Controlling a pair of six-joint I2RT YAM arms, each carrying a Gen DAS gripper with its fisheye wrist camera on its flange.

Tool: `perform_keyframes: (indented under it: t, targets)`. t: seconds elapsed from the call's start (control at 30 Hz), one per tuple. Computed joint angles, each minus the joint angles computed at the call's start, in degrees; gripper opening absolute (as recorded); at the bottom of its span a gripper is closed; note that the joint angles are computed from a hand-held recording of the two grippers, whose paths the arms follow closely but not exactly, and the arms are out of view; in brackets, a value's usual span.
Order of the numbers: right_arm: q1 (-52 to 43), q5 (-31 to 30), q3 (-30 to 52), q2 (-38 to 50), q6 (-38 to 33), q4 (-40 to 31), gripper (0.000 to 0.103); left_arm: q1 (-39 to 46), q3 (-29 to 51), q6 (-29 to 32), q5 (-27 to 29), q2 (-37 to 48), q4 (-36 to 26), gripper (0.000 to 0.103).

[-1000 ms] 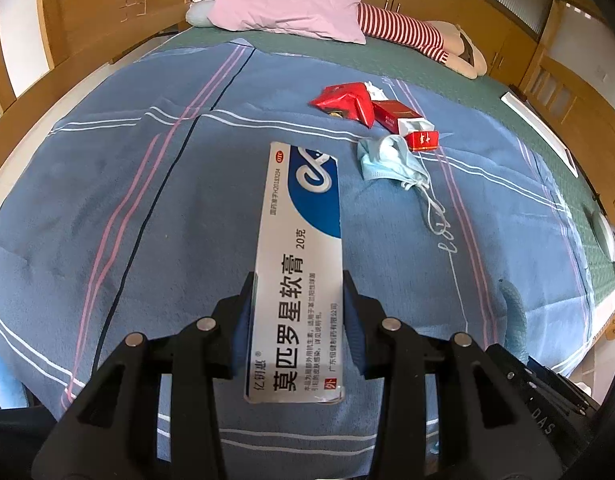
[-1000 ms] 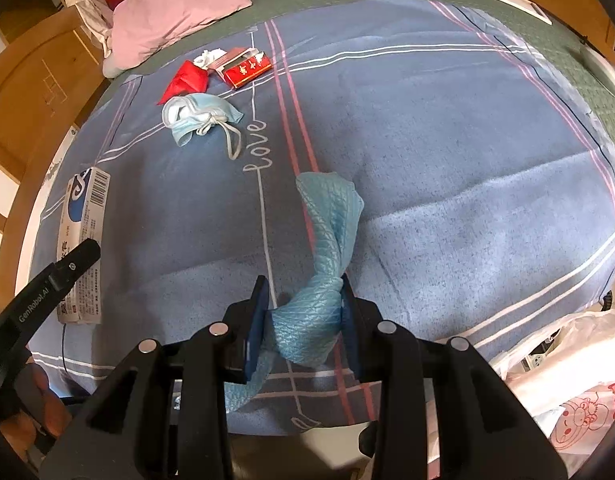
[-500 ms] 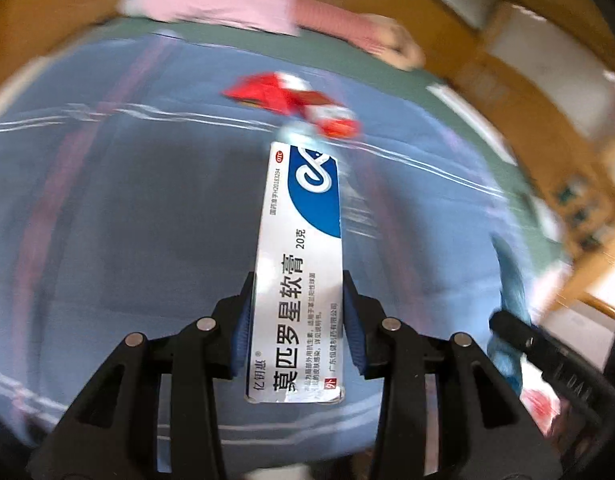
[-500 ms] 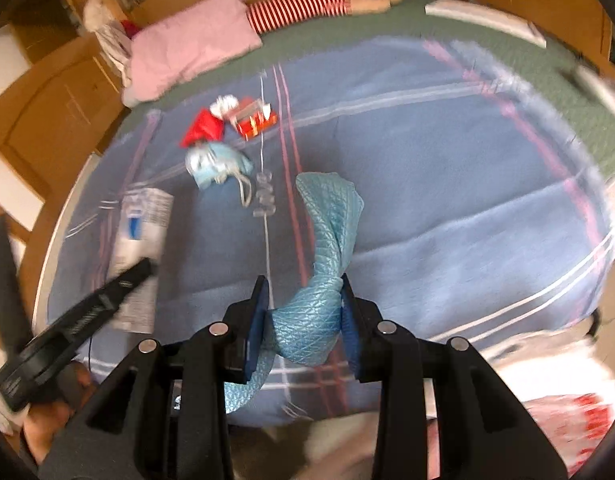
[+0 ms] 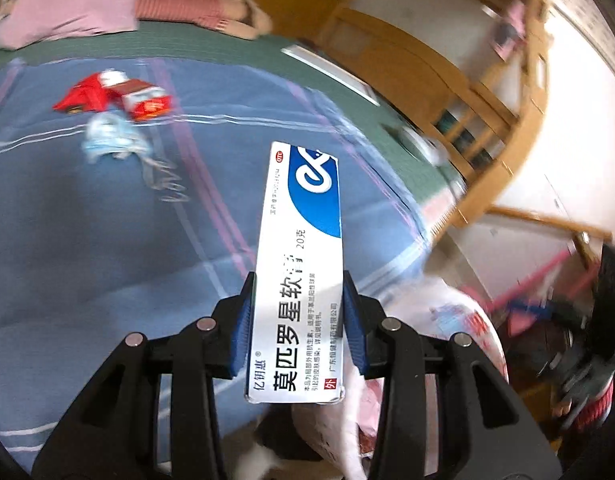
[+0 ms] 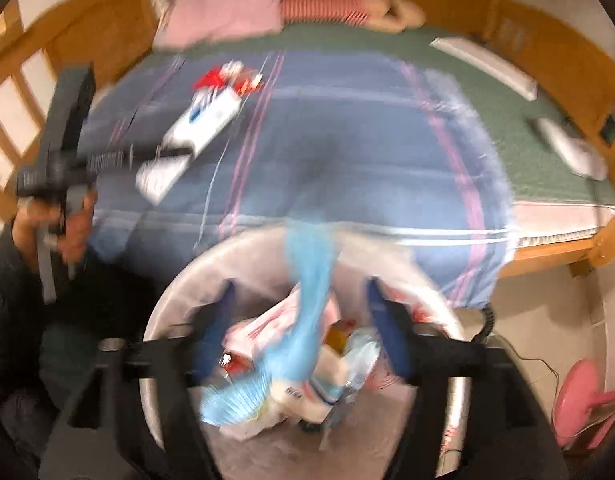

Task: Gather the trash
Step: 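Carry the blue cloth to the white basket and open the right tool, then grasp the light blue mask with the left tool while the right tool reaches the red box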

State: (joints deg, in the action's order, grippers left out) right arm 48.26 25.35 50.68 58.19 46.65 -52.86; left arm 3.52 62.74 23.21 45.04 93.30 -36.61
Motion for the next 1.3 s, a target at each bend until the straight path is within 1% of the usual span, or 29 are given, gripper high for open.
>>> perform_keyframes:
  t: [0.1,0.17,0.2,0.3,0.33,0.37,0.4,0.43,0.47,0.53,0.57,0.6,0.63,0.7,0.73,0.77,0.8,0.83,0.87,0.9,0.93,1.0,1.03,1.13,1.2,1.23,1.3]
  targets:
    - [-4.82,0.52,-3.61,-9.54,5.79,4.1,0.078,-2.69,-2.24,4.97,1.31,-2.24,-2.93,0.04]
    - [-8.12,0.67,-5.7,-14.16,8.41,6.44,0.078,-4.74,-2.97,12.36,3.92,-3.36,-8.37,0.04]
    - [-9.85,0.53,-6.54,-15.97,9.47,7.07,0.078,-6.04,-3.5,17.15,5.16,-4.18,-11.75,0.04]
    - [-14.81,-1.48,-7.3,-16.74,9.17,8.06,0.078,-9.68,-6.17,29.59,6.62,-7.52,-18.48,0.041]
    - [-15.54,-1.82,-7.81,-16.65,9.44,8.25,0.078,-11.5,-7.23,35.28,6.95,-8.71,-21.7,0.041]
    - [-15.9,-2.27,-8.11,-17.12,9.73,7.94,0.078,-12.51,-7.87,38.09,6.9,-9.38,-23.4,0.044]
    - [-16.84,-3.58,-9.07,-17.95,10.06,8.15,0.078,-13.53,-8.52,40.55,6.69,-10.0,-24.58,0.052]
    - [-17.88,-4.9,-10.04,-18.72,10.5,8.35,0.078,-14.67,-10.38,41.17,5.84,-12.3,-23.23,0.073]
    - [-18.59,-5.68,-10.66,-19.1,10.72,8.49,0.078,-14.96,-11.67,40.1,5.35,-13.95,-20.98,0.089]
    - [-19.61,-6.68,-11.81,-19.24,11.52,9.08,0.078,-14.23,-12.97,37.73,5.36,-15.89,-17.71,0.091]
    - [-20.22,-7.16,-12.34,-19.18,11.57,9.6,0.078,-12.83,-12.18,36.21,6.5,-15.39,-17.39,0.091]
    - [-20.78,-7.63,-12.71,-18.98,11.62,10.1,0.078,-10.83,-11.05,33.29,7.78,-14.54,-16.22,0.091]
    - [-21.87,-8.54,-13.09,-18.7,11.19,10.93,0.078,-8.83,-10.19,28.88,8.29,-14.09,-13.48,0.092]
    - [-23.21,-9.69,-13.33,-17.76,10.29,12.25,0.078,-6.25,-8.68,17.89,6.85,-12.77,-5.34,0.092]
    - [-24.09,-10.36,-13.34,-16.72,9.43,13.19,0.078,-5.13,-7.13,9.97,3.79,-10.73,0.38,0.092]
    - [-24.83,-10.99,-13.3,-15.45,8.66,14.24,0.078,-4.97,-4.43,2.34,-1.92,-7.44,5.09,0.092]
    - [-25.21,-11.48,-13.21,-14.35,8.25,15.14,0.078,-5.02,-1.81,-2.77,-7.32,-4.42,8.01,0.092]
    - [-25.61,-12.18,-13.0,-13.09,7.88,16.25,0.078,-5.18,0.86,-8.18,-14.22,-0.93,11.94,0.091]
    - [-26.58,-13.77,-12.78,-11.08,6.99,18.23,0.078,-5.15,3.74,-12.03,-20.92,2.83,15.41,0.091]
    - [-27.15,-14.74,-12.64,-9.67,6.39,19.55,0.078,-5.34,6.61,-14.4,-26.36,6.07,17.32,0.091]
    - [-27.54,-15.72,-12.09,-7.55,5.69,21.14,0.078,-5.23,10.95,-17.55,-32.78,11.05,18.88,0.091]
    - [-28.01,-17.1,-10.52,-3.3,4.39,23.56,0.078,-4.3,18.23,-21.05,-36.29,17.53,16.89,0.091]
    - [-28.11,-17.46,-9.44,-0.97,3.75,24.39,0.078,-3.66,23.67,-24.16,-36.77,22.18,14.39,0.091]
    - [-28.66,-19.01,-4.6,7.98,1.49,26.76,0.078,-2.67,35.54,-28.68,-36.43,31.42,8.36,0.091]
    - [-28.76,-19.86,-1.6,12.73,0.51,28.01,0.078,-2.9,39.8,-30.73,-36.29,35.05,6.6,0.091]
    - [-28.73,-20.31,0.43,15.56,-0.16,28.51,0.078,-2.77,43.16,-31.83,-35.51,37.43,5.31,0.091]
    - [-28.41,-20.79,3.94,20.22,-1.32,29.19,0.078,-2.52,45.3,-31.76,-34.73,39.57,5.58,0.09]
